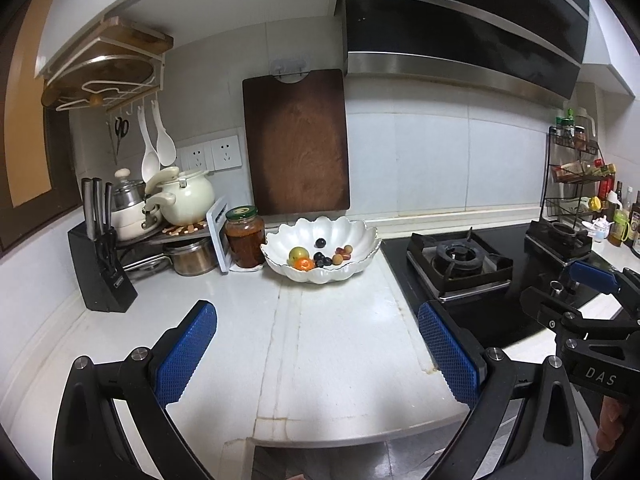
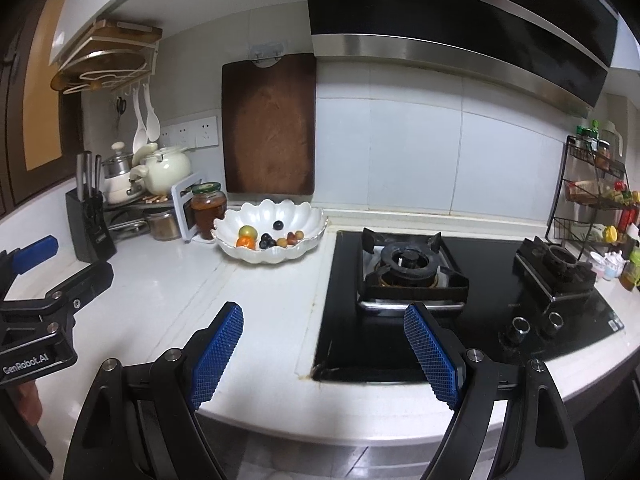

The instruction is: Organize fruits

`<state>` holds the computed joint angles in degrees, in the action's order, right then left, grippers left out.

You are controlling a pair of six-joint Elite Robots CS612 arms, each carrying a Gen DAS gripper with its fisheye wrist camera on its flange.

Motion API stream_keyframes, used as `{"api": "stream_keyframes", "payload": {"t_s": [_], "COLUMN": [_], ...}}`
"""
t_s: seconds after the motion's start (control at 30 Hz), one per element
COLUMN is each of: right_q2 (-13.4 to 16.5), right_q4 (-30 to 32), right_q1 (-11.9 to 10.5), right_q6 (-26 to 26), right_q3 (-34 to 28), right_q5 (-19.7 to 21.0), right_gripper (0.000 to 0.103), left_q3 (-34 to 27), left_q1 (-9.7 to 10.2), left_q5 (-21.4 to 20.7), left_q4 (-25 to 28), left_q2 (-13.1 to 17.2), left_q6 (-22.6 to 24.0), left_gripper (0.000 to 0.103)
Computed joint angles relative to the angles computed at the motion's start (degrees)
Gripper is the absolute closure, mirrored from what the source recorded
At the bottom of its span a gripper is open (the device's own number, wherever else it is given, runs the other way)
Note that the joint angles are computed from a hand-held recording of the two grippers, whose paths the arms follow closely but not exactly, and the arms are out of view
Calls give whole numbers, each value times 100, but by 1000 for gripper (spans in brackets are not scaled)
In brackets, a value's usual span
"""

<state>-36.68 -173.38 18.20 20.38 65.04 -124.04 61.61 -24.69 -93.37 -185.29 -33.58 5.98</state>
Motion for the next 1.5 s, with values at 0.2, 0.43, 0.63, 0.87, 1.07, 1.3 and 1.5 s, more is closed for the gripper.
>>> {"api": "stream_keyframes", "payload": {"t_s": [0.2, 0.43, 0.63, 0.87, 1.07, 1.3, 1.5], "right_q2": [-86, -136, -169, -182, -181, -221, -230], "right_q4": [-73, -152, -218, -229, -223, -284, -300], "right_q1": [32, 53, 72, 76, 75, 73, 74], "right_q6": [87, 94, 69, 68, 71, 79, 79], "right_q3": [148, 242, 300, 324, 320, 390, 409], "right_q5": [16, 42, 20, 15, 1, -15, -12], "right_gripper": [19, 19, 19, 19, 19, 19, 19], "left_q3": [243, 378, 445, 484, 492, 491, 512], "left_q1": [5, 15, 9, 9, 2, 1, -6], "left_q5": [-29, -92, -68, -51, -82, -98, -105], "left_q4": [-160, -310, -403, -444, -442, -437, -412], "left_q2": [-127, -197, -228, -248, -257, -259, -278], "left_q6": [-28, -53, -68, -42, -32, -32, -44], "left_gripper": [0, 0, 0, 0, 0, 0, 0]}}
